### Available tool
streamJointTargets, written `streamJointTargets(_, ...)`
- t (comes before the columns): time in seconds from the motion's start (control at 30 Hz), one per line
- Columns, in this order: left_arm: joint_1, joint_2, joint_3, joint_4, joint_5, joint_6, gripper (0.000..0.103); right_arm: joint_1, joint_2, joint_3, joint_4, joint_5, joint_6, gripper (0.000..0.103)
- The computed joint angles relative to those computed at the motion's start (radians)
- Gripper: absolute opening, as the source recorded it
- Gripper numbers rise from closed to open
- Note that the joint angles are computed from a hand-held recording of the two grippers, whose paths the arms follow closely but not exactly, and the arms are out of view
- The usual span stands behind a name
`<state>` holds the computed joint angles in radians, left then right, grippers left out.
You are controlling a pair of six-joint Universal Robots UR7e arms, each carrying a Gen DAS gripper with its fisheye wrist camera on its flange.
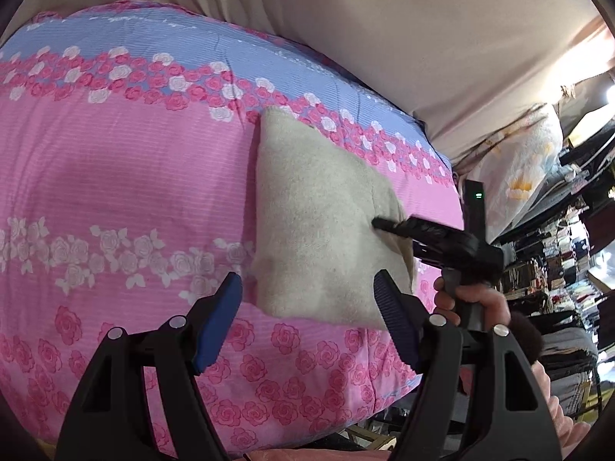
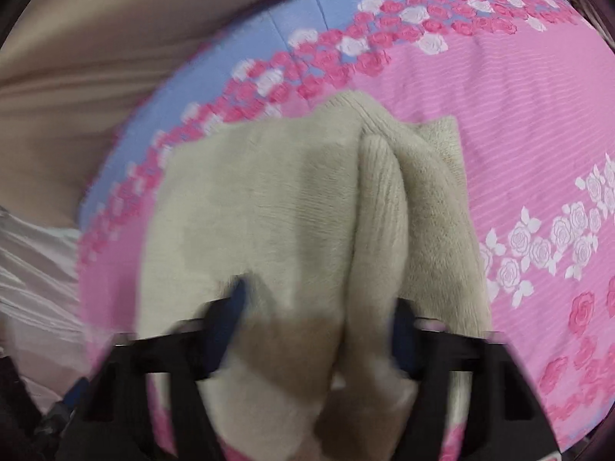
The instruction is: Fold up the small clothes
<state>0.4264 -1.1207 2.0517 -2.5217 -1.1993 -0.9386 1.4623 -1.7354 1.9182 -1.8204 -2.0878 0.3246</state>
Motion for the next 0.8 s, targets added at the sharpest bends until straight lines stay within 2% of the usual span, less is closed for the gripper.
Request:
streamJointTargets(0.07, -0.007, -0.033, 0.021, 0.007, 0.039, -0.027, 0.069, 0.1, 0.058, -0.035, -0.031, -0.032, -0.041, 0.018)
streamJointTargets(0.1, -0.011, -0.053, 0.034, 0.013, 0.069, -0.045, 0.069, 0.175, 0.113, -0.069, -0.049, -0.025, -0.07, 0.018)
streamJointTargets(0.13, -0.016, -0.075, 0.047, 0.023, 0.106, -0.069, 0.069, 0.219, 0.155, -0.094, -0.06, -0.004, -0.08, 0.018)
streamJointTargets(0.2, -0.023, -0.138, 0.078, 0.072, 0.184, -0.139, 0.069, 0.32, 0.277, -0.16, -0.097, 0.087, -0.139, 0.018)
streamJointTargets(0.27, -0.019, -0.199, 0.105, 0.112, 0.217, -0.196, 0.069, 0.369, 0.382, -0.211, -0.119, 0.196, -0.182, 0.017)
streamJointTargets(0.3, -0.018, -0.24, 0.124, 0.146, 0.234, -0.235, 0.069, 0.403, 0.47, -0.251, -0.101, 0.221, -0.191, 0.016)
streamJointTargets(0.4, -0.026, -0.326, 0.159, 0.242, 0.271, -0.339, 0.069, 0.465, 0.644, -0.286, -0.058, 0.135, -0.221, 0.016)
streamJointTargets(0.47, -0.036, -0.371, 0.179, 0.294, 0.284, -0.402, 0.069, 0.465, 0.725, -0.278, -0.016, 0.086, -0.166, 0.015)
streamJointTargets(0.53, -0.051, -0.411, 0.201, 0.333, 0.298, -0.467, 0.069, 0.458, 0.753, -0.262, 0.008, 0.064, -0.113, 0.015)
streamJointTargets(0.63, -0.06, -0.444, 0.218, 0.368, 0.309, -0.523, 0.069, 0.45, 0.718, -0.259, -0.007, 0.094, -0.121, 0.015)
streamJointTargets(0.73, -0.059, -0.446, 0.216, 0.373, 0.305, -0.522, 0.069, 0.395, 0.597, -0.285, -0.013, 0.187, -0.145, 0.015)
streamJointTargets(0.8, -0.044, -0.411, 0.202, 0.326, 0.298, -0.466, 0.069, 0.341, 0.487, -0.309, 0.001, 0.215, -0.154, 0.015)
